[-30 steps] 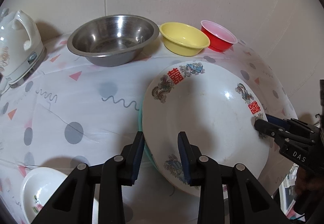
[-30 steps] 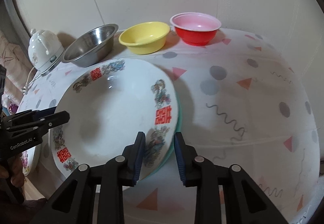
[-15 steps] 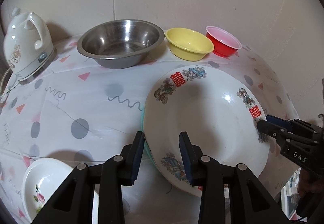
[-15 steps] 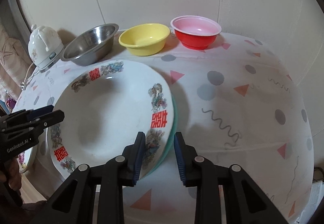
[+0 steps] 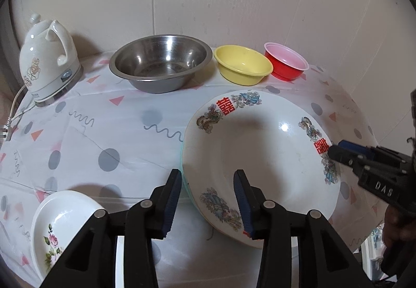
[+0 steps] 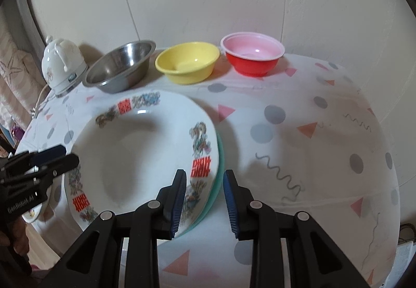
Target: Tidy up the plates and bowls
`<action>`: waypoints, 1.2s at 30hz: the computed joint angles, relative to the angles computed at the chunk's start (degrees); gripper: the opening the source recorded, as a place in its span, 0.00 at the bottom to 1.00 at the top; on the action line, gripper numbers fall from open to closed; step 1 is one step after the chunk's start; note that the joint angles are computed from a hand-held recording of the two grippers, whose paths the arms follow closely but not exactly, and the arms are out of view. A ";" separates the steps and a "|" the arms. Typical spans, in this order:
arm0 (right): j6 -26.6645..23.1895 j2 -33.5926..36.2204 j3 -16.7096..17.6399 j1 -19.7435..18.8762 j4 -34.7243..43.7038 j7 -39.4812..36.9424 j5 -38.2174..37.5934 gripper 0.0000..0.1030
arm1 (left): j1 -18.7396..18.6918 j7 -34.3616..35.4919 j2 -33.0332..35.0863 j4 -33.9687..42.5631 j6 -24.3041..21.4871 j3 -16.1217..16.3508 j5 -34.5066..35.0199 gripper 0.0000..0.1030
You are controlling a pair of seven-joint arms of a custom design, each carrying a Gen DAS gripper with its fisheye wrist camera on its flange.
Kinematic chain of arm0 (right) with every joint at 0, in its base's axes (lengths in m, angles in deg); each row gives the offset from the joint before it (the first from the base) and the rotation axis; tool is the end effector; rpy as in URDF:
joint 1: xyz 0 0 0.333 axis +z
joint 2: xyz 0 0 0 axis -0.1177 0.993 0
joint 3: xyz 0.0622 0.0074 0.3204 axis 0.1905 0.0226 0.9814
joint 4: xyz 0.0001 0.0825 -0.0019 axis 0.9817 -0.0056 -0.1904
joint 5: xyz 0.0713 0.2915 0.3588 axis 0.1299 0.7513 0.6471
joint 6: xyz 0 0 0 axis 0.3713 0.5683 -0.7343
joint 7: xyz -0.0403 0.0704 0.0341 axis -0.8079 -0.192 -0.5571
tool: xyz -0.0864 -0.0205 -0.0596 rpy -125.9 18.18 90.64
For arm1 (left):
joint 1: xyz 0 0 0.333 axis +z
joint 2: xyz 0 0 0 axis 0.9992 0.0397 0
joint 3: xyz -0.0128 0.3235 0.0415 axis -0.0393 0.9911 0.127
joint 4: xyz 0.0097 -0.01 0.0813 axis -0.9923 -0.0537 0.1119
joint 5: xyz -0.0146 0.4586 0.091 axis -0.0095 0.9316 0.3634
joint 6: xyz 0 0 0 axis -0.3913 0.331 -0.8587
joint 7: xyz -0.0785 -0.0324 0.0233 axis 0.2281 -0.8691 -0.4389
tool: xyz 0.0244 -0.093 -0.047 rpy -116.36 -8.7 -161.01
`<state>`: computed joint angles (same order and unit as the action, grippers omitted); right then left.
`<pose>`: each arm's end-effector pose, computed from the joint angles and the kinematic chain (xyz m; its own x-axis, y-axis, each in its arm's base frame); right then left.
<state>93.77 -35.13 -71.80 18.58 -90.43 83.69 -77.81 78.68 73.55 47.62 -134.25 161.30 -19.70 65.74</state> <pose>0.4199 0.3230 0.5063 0.1167 -0.9908 -0.0682 -0.8081 -0.0547 -0.5865 0.4358 -0.1783 0.4954 -0.1565 -0.9837 0.0883 -0.8318 0.0831 -0.5488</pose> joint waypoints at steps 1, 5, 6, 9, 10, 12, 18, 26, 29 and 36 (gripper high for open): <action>0.19 -0.16 0.32 -0.28 -0.01 0.56 -0.49 0.29 | -0.04 0.16 -0.23 -0.11 0.12 0.07 0.04 0.41; 1.89 -0.60 0.93 -0.09 -0.08 2.06 -0.93 0.30 | -0.33 1.91 -1.17 -0.64 1.45 0.60 0.14 0.42; 2.23 -0.47 1.21 -0.14 0.09 2.43 -1.29 0.30 | -0.49 2.80 -1.50 -0.80 1.75 0.86 0.17 0.43; 3.55 0.02 1.51 0.49 0.73 3.58 -0.95 0.31 | -1.16 5.70 -2.71 -1.32 1.75 2.05 -0.54 0.45; 4.04 0.32 1.72 0.73 1.09 3.84 -0.95 0.31 | -1.47 6.93 -3.51 -1.74 1.43 2.85 -1.13 0.46; 5.13 1.13 1.78 1.83 1.87 3.46 -0.32 0.31 | -1.65 8.71 -4.85 -2.38 0.53 4.09 -2.45 0.47; 7.67 6.12 2.06 6.44 5.75 0.38 3.87 0.31 | 0.50 12.38 -10.06 -4.52 -4.58 7.44 -5.94 0.47; 8.95 13.98 3.28 11.25 12.04 -3.62 9.13 0.31 | 9.22 13.88 -17.90 -8.27 -9.52 10.76 -6.41 0.47; 8.91 16.39 3.58 12.32 13.76 -3.87 11.19 0.31 | 12.09 15.54 -19.93 -9.74 -10.86 12.29 -6.33 0.47; 8.19 19.24 4.46 12.59 15.07 3.40 10.69 0.29 | 16.28 20.91 -22.34 -12.18 -15.26 15.37 -7.31 0.42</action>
